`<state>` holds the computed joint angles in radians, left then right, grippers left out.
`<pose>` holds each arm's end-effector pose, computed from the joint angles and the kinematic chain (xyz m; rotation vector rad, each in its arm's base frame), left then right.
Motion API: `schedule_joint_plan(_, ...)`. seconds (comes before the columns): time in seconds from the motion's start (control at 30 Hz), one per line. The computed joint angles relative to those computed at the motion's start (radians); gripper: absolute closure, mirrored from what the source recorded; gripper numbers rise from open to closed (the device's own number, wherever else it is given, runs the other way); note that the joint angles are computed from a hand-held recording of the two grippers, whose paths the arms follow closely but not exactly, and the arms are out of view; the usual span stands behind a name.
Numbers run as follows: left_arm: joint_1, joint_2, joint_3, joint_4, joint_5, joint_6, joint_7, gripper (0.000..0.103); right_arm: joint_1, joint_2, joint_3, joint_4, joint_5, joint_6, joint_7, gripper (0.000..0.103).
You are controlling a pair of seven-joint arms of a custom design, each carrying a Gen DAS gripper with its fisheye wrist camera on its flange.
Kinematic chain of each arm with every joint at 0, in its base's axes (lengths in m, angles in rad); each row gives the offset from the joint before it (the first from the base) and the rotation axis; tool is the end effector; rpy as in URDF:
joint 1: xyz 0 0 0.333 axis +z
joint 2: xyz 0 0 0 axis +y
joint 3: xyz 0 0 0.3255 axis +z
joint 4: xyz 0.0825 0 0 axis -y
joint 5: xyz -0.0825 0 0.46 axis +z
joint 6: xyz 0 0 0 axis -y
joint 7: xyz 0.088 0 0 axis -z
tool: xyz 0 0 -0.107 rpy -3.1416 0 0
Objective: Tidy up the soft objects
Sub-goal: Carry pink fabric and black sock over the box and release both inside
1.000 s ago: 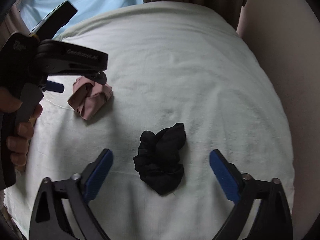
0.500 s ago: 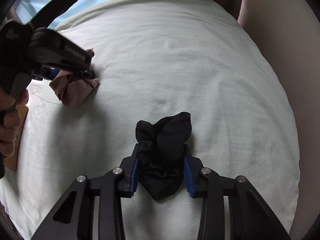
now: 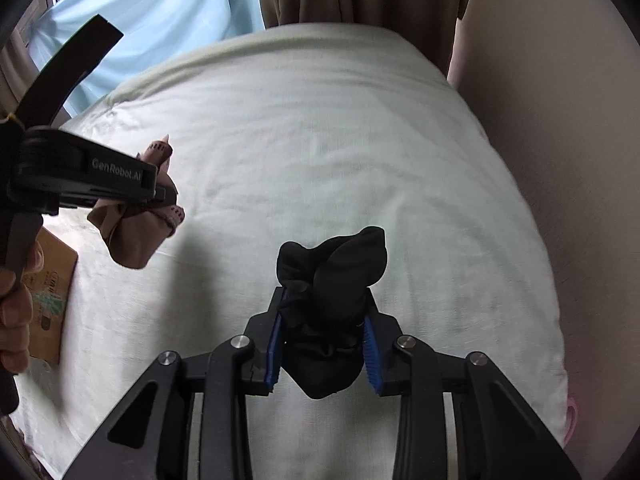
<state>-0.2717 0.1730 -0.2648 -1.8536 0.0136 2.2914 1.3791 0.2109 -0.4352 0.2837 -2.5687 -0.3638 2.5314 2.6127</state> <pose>0.6046 -0.3508 0.4348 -1.7490 2.4804 -0.3980 0.4347 0.2355 0.4136 -1.6382 2.1952 -0.5446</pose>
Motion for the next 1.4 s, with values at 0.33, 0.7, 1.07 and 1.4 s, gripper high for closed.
schedule_joint_plan(0.33,0.026,-0.279,0.047,-0.119,-0.167,-0.034,0.144,0.068,0.026,-0.138,0.045,0.114,0.011,-0.187,-0.007,0.072)
schedule_joint_plan(0.7,0.046,-0.52,0.192,-0.157,-0.316,-0.151,0.344,0.068,0.026,-0.054,0.141,0.433,-0.088,-0.396,0.086,0.072)
schedule_joint_plan(1.07,0.198,-0.573,0.335,-0.16,-0.351,-0.247,0.528,0.068,0.154,0.251,0.19,0.8,-0.23,-0.495,0.183,0.072)
schedule_joint_plan(1.4,0.366,-0.426,0.367,-0.091,-0.306,-0.279,0.641,0.068,0.33,0.635,0.145,1.151,-0.265,-0.523,0.196,0.072)
